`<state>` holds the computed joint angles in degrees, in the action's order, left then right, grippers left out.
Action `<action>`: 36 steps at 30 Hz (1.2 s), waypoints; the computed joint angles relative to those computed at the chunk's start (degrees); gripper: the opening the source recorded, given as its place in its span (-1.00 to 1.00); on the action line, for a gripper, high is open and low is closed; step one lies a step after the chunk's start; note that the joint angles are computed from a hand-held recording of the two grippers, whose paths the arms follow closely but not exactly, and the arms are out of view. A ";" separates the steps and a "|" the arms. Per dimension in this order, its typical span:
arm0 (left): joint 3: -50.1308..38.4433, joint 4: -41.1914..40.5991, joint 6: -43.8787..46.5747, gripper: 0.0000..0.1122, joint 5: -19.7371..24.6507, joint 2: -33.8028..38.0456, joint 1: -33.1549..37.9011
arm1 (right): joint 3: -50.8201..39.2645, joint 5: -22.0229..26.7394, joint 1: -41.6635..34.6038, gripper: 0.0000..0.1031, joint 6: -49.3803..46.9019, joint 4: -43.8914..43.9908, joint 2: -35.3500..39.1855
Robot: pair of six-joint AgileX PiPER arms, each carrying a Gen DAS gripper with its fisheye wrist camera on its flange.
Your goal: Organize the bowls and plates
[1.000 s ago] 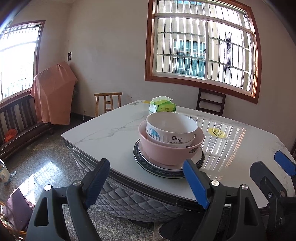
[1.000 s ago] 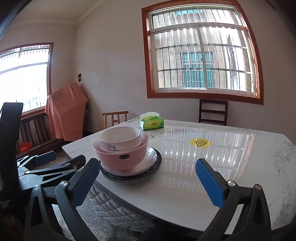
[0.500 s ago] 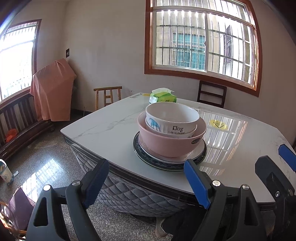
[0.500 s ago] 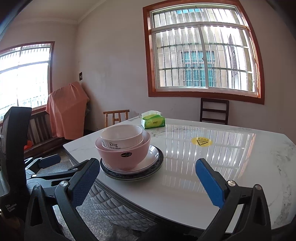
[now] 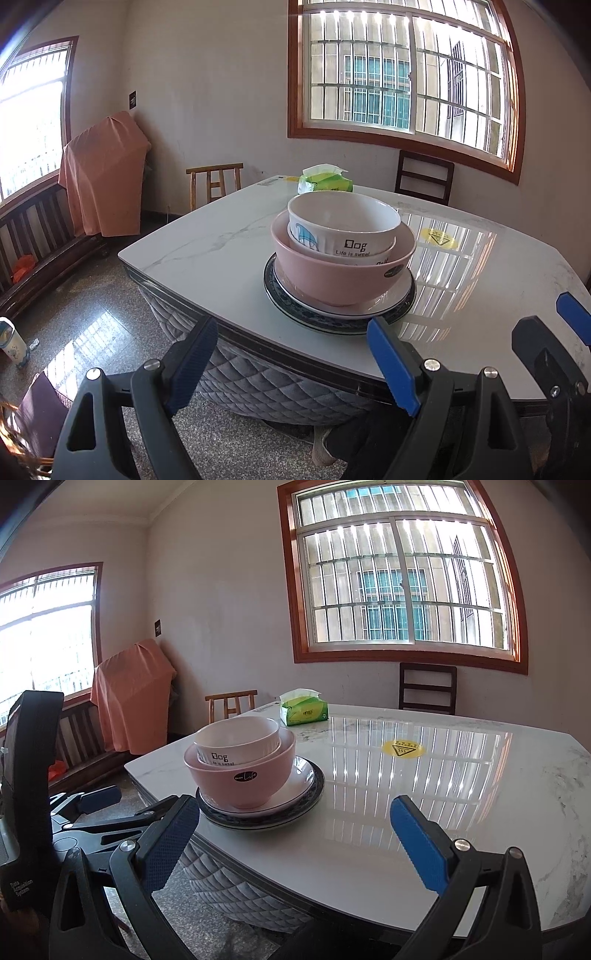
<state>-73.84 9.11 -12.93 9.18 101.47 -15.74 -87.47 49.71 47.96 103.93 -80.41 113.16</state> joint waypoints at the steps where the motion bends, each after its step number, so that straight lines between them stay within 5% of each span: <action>1: -0.23 -0.05 0.10 0.52 0.20 0.16 -0.08 | -0.06 -0.05 -0.04 0.99 -0.10 0.07 0.07; 22: -7.62 3.21 -1.95 0.52 5.90 5.36 -1.46 | 4.42 -2.40 -4.82 0.99 -0.63 0.78 -2.70; 29: -14.14 7.83 -6.63 0.56 11.94 9.66 -2.43 | 13.87 -5.91 -19.12 0.99 -13.77 14.64 -11.00; 32: -17.30 -2.23 2.62 0.56 14.75 11.75 -1.45 | 14.91 -5.99 -28.34 0.99 -26.90 24.51 -11.81; 36: -19.66 -4.02 2.80 0.56 16.66 13.52 -1.07 | 14.26 -7.00 -39.99 0.99 -41.64 38.18 -11.39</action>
<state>-93.50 5.09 -10.13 25.84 114.99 -16.80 -73.21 42.71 7.97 62.29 -42.23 101.76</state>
